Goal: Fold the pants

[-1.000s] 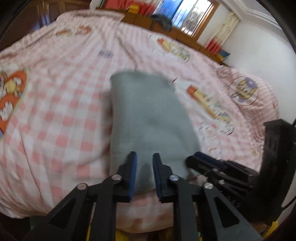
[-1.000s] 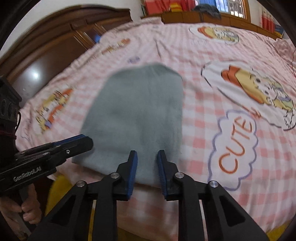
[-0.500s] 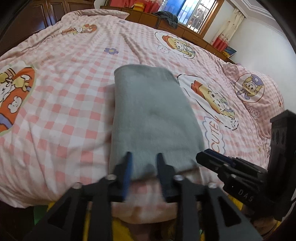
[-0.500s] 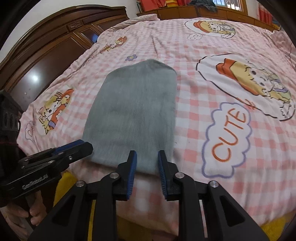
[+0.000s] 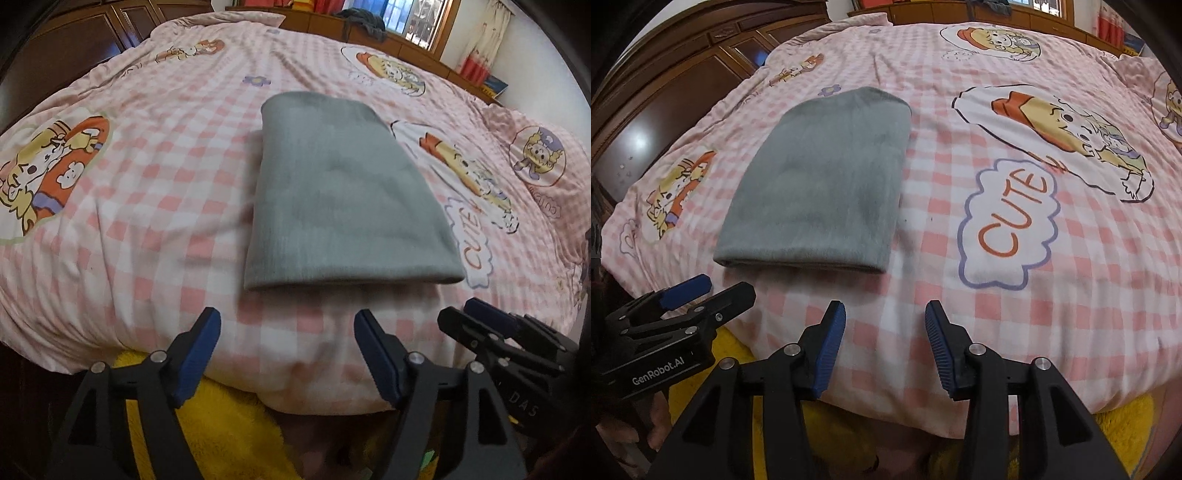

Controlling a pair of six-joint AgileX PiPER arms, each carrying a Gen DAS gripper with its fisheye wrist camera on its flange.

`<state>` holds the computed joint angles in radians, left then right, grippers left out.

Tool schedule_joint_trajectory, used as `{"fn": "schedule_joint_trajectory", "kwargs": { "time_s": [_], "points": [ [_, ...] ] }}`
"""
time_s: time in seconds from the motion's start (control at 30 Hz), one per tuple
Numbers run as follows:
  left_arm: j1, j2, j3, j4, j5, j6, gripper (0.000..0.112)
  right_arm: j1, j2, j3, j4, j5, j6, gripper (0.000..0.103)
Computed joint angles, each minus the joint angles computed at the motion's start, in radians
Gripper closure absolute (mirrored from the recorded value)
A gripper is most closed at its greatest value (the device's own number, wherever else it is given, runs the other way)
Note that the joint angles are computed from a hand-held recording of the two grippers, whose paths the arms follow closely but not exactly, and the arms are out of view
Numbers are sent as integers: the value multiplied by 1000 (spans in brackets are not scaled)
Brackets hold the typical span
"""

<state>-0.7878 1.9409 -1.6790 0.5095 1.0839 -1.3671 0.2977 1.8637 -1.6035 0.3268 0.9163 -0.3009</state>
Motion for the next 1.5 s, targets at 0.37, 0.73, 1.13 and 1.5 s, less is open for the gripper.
{"fn": "schedule_joint_trajectory", "kwargs": {
  "time_s": [0.37, 0.73, 1.13, 1.5],
  "points": [
    [5, 20, -25, -20, 35, 8, 34, 4, 3, 8, -9, -8, 8, 57],
    [6, 29, -38, -16, 50, 18, 34, 1, 14, 2, -1, -4, 13, 57],
    [8, 38, -57, -14, 65, 36, 34, 3, 20, -5, -2, -2, 26, 57],
    [7, 38, -58, -14, 65, 37, 34, 3, 20, -3, 0, -4, 24, 57]
  ]
}}
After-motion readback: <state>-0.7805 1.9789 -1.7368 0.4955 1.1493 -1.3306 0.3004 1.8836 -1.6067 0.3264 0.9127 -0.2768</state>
